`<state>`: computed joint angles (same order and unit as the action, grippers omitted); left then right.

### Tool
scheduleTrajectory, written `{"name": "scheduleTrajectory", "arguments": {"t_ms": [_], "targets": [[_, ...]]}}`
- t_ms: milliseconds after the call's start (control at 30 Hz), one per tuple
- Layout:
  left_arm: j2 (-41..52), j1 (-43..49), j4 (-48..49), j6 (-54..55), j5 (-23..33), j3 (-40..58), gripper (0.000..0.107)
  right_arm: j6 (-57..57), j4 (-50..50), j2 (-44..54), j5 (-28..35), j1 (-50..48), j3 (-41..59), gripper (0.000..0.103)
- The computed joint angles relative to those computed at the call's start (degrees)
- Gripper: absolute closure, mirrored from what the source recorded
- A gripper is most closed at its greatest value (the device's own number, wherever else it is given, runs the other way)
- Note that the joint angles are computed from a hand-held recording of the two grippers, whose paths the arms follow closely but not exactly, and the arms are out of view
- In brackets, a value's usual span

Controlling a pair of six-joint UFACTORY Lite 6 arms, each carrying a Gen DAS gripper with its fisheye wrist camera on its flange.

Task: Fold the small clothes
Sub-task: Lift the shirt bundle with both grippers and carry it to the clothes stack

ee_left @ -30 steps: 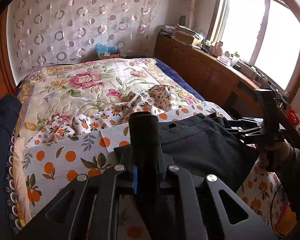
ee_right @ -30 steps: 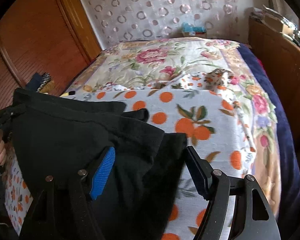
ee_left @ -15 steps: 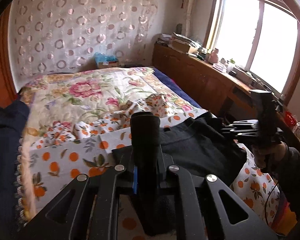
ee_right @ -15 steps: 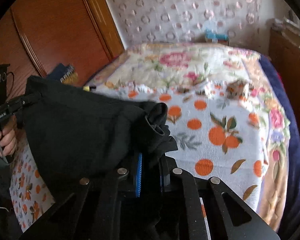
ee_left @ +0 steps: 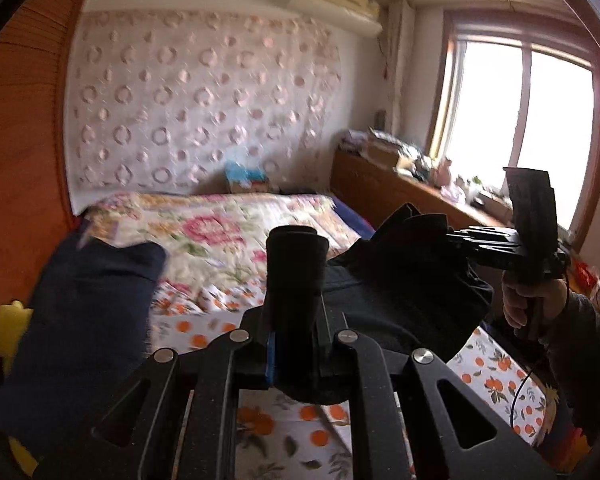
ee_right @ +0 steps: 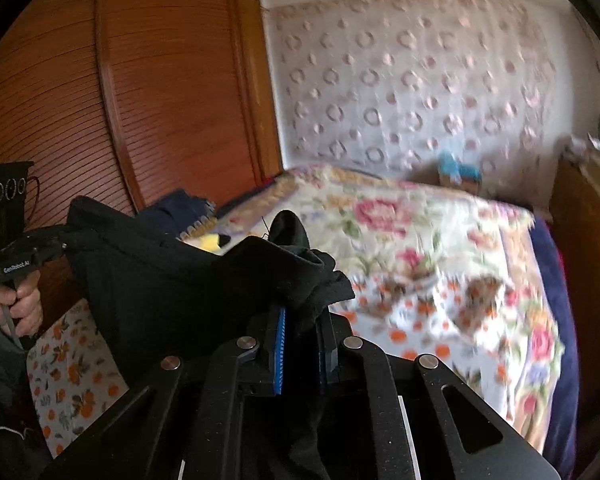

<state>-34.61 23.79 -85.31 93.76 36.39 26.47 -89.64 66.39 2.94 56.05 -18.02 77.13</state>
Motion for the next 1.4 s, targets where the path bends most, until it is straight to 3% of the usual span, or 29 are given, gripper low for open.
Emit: {"name": "scheduleTrajectory", "arguments": {"t_ms": [133, 233, 367, 500, 667, 767, 833, 867, 933, 1033, 1133, 1200, 1300, 1400], "targets": [[-1.5, 12.4, 5.3, -2.3, 10.0, 2.3, 0.094, 1.4, -0.5, -0.9, -2.2, 4.8, 2.4, 0.092], [-0.1, 15.0, 5.4, -1.3, 12.1, 3.6, 0.094, 1.8, -1.4, -2.5, -4.0, 6.9, 0.9, 0.092], [8.4, 8.6, 3.7, 0.4, 8.1, 5.8, 0.094, -1.2, -1.2, -4.7, -3.1, 3.1, -6.3, 0.092], [20.8, -6.0, -3.3, 5.6, -2.7, 9.3, 0.094, -4.5, -2.1, -2.2, -2.6, -3.8, -11.5, 0.092], [40.6, -21.2, -13.7, 11.8, -14.2, 22.2, 0.094, -7.9, -1.9, 8.6, -5.8, -9.7, -10.8, 0.093], [49.5, -24.5, -8.6, 5.2, -17.6, 31.3, 0.094, -9.7, -0.3, 13.0, -6.3, -11.8, -11.1, 0.093], [53.6, -25.0, -2.9, -0.4, -19.7, 35.2, 0.084, -10.5, 0.9, 14.9, -7.3, -11.8, -11.4, 0.093], [54.1, -24.4, -3.0, 0.1, -20.0, 35.2, 0.080, -10.9, 1.8, 15.2, -7.6, -11.5, -11.4, 0.093], [54.7, -22.8, -5.5, 3.0, -20.0, 34.1, 0.062, -10.0, 2.7, 15.8, -9.3, -9.3, -10.3, 0.093], [56.6, -20.2, -3.7, 1.8, -18.5, 33.3, 0.048, -9.3, 3.4, 16.0, -11.8, -7.0, -9.6, 0.092], [60.2, -19.4, -0.3, -1.6, -17.6, 35.0, 0.039, -6.9, 2.4, 14.3, -15.2, -6.0, -10.9, 0.069], [62.2, -19.4, 0.2, -2.2, -17.0, 36.4, 0.038, -4.1, 1.6, 14.5, -15.3, -6.1, -10.9, 0.041], [65.1, -19.6, 1.7, -4.4, -15.2, 39.3, 0.038, -2.5, 1.5, 14.7, -14.8, -6.9, -11.9, 0.027], [68.0, -20.0, 7.1, -9.7, -12.9, 42.7, 0.038, -0.8, 0.3, 15.9, -13.4, -7.2, -11.9, 0.025]]}}
